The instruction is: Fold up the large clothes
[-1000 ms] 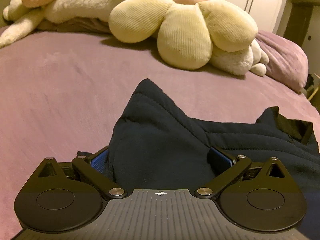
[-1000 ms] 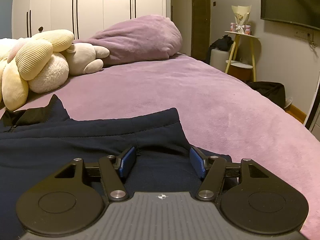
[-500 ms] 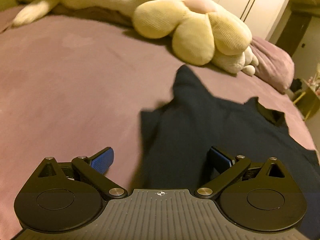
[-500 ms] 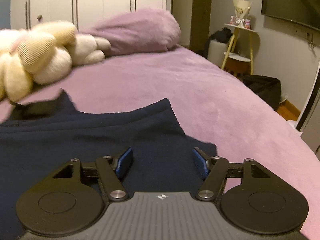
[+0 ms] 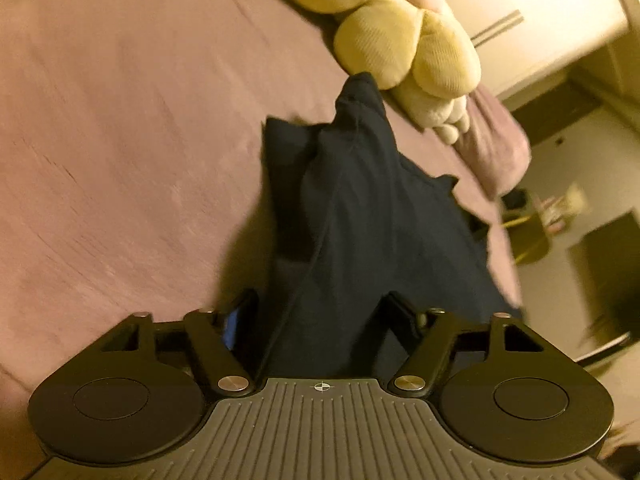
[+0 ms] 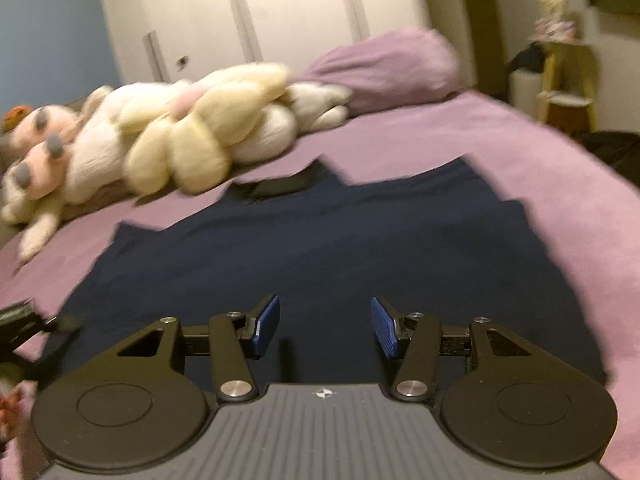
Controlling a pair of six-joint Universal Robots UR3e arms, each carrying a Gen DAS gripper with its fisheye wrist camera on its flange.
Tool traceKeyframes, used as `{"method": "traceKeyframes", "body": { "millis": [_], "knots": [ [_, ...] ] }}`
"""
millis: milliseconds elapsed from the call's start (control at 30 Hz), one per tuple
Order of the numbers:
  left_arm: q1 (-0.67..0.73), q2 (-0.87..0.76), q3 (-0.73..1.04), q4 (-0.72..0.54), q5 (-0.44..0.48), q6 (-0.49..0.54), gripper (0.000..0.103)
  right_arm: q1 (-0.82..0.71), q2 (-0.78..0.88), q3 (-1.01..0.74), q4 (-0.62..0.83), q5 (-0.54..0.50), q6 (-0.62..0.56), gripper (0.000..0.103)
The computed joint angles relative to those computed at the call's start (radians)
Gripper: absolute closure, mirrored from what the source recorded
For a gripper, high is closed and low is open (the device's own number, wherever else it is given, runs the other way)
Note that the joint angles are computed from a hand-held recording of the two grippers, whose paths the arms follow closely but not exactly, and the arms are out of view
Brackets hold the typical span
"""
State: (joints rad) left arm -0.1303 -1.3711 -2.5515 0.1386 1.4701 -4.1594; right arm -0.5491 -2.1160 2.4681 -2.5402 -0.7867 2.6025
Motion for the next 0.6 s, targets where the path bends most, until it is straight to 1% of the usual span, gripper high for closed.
{"method": "traceKeyframes", "body": {
  "millis": [33,67,100,133,167,200,233,267,300,333,367,433,467,533,600],
  "knots": [
    [0.026,-0.025,-0.01,0.037,-0.036,-0.01,0.029,0.041,0.013,-0.008,-0.005,-0.026,0.029,0.052],
    [0.056,-0.044,-0.027,0.081,-0.075,-0.003,0.028,0.072,0.035,-0.03,0.023,-0.033,0.033,0.052],
    [0.07,-0.072,-0.029,0.114,-0.095,-0.002,0.028,0.111,0.058,-0.045,0.026,-0.053,0.059,0.052],
    [0.082,-0.081,-0.028,0.126,-0.11,-0.007,0.03,0.158,0.084,-0.043,-0.031,-0.094,0.106,0.052],
    [0.1,-0.084,-0.031,0.134,-0.137,-0.003,0.039,0.219,0.116,-0.04,-0.105,-0.161,0.148,0.053],
    [0.102,-0.082,-0.032,0.134,-0.149,-0.005,0.044,0.285,0.158,-0.036,-0.195,-0.235,0.183,0.055],
    [0.114,-0.075,-0.037,0.134,-0.165,0.001,0.047,0.331,0.189,-0.031,-0.26,-0.286,0.205,0.06],
    [0.131,-0.068,-0.054,0.154,-0.191,0.003,0.052,0.376,0.214,-0.034,-0.304,-0.342,0.225,0.067],
    [0.146,-0.061,-0.069,0.176,-0.211,0.0,0.055,0.405,0.227,-0.04,-0.324,-0.379,0.237,0.072],
    [0.155,-0.05,-0.08,0.192,-0.224,-0.008,0.056,0.424,0.228,-0.051,-0.322,-0.403,0.248,0.089],
    [0.151,-0.037,-0.081,0.193,-0.223,-0.017,0.057,0.434,0.216,-0.064,-0.305,-0.413,0.261,0.099],
    [0.132,-0.01,-0.061,0.163,-0.201,-0.025,0.058,0.425,0.179,-0.055,-0.308,-0.387,0.274,0.099],
    [0.115,0.0,-0.035,0.13,-0.182,-0.021,0.059,0.439,0.177,-0.051,-0.329,-0.394,0.284,0.099],
    [0.097,0.007,0.007,0.091,-0.172,-0.015,0.059,0.472,0.2,-0.055,-0.335,-0.418,0.277,0.099],
    [0.067,0.022,0.058,0.033,-0.14,-0.004,0.06,0.511,0.279,-0.075,-0.324,-0.471,0.298,0.1]
  ]
}}
